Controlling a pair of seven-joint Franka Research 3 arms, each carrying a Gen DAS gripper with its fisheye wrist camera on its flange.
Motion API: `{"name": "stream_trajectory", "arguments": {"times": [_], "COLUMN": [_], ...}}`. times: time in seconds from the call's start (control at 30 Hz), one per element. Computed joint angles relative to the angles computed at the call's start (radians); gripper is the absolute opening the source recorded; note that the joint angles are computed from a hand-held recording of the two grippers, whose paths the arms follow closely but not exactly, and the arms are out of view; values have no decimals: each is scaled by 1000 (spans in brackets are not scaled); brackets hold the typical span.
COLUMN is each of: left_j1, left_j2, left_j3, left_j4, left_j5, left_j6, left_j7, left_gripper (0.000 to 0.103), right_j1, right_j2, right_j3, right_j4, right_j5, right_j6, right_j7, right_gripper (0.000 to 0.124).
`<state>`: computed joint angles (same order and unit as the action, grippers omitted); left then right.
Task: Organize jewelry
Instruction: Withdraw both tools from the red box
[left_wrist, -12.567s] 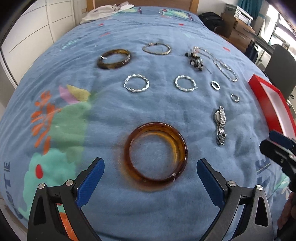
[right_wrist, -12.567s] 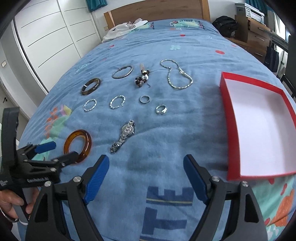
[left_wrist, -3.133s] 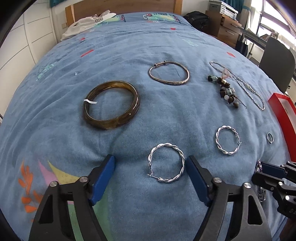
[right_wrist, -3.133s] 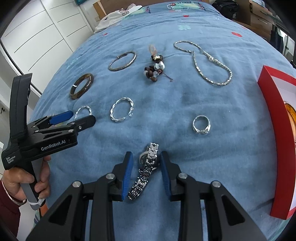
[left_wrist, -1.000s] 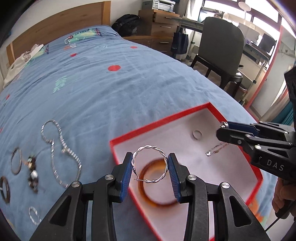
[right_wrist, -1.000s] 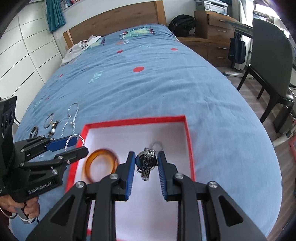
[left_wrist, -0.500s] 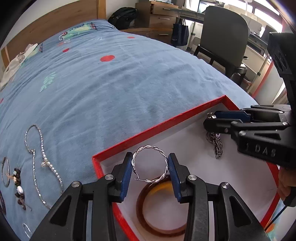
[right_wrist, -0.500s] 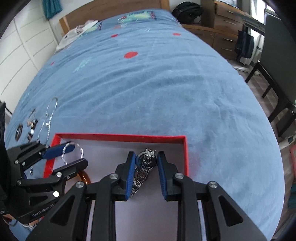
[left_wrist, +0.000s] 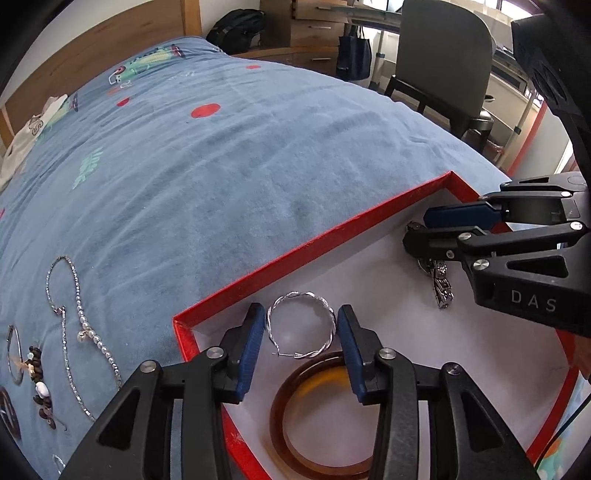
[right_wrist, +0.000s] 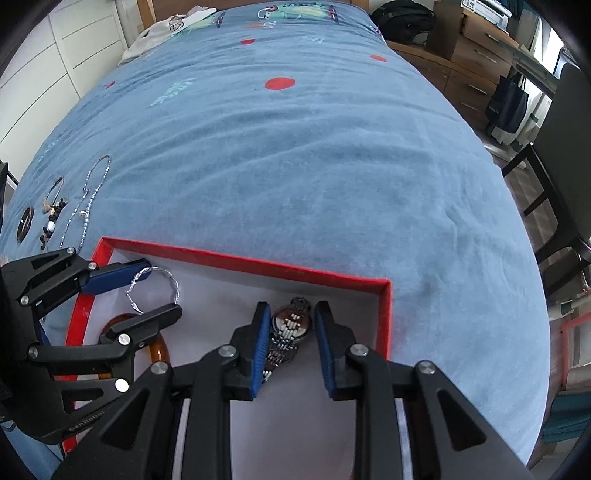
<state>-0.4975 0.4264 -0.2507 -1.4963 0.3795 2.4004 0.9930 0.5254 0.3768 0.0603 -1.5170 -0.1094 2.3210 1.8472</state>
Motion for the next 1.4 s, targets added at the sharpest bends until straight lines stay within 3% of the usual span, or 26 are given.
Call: {"name": "stream_trajectory", "arguments": {"times": [0.17,0.23,0.47,0.63,0.8,0.87,0.93,1.27,1.4], "left_j1": [-11,-25,-18,7,74,102,128,204,227], "left_j2": [14,7,-113,-299,-520,-614,-710,-1195,-1340], "left_j3": [-4,5,8,1,-27,-38,-53,-74,-67], "left_j4": [35,38,-49,-194,-356,-413,-468,-729,-791], "left_j5": [0,27,72,154,178,170,164,129,116], "left_j6": [-42,-52,-45,-33,-39,-68,-115,-273,-322], "left_j7": [26,19,-33,-128,-197,-197,-203,-205,-194], "left_gripper": [57,69,71,72,72,73,85,87,87], "right_j1": [-1,-3,1,-2,-2,-3,-5,22,65], "right_j2": [-9,-24,-126,-239,-351,-392,-419,-476,-439], "right_j3": [2,5,3,26,74,98,123,237,272], "right_j4": [7,-3,-54,-114,-158,-175,-176,-129,-52], "right_j5": [8,15,-30,-84,-146,-170,-196,-352,-437], "right_j6": [-23,-17,-10,-2,6,21,29,66,14], "right_j7": [7,4,71,145,227,269,300,470,498], "right_gripper": [25,25,25,25,25,27,29,29,29]}}
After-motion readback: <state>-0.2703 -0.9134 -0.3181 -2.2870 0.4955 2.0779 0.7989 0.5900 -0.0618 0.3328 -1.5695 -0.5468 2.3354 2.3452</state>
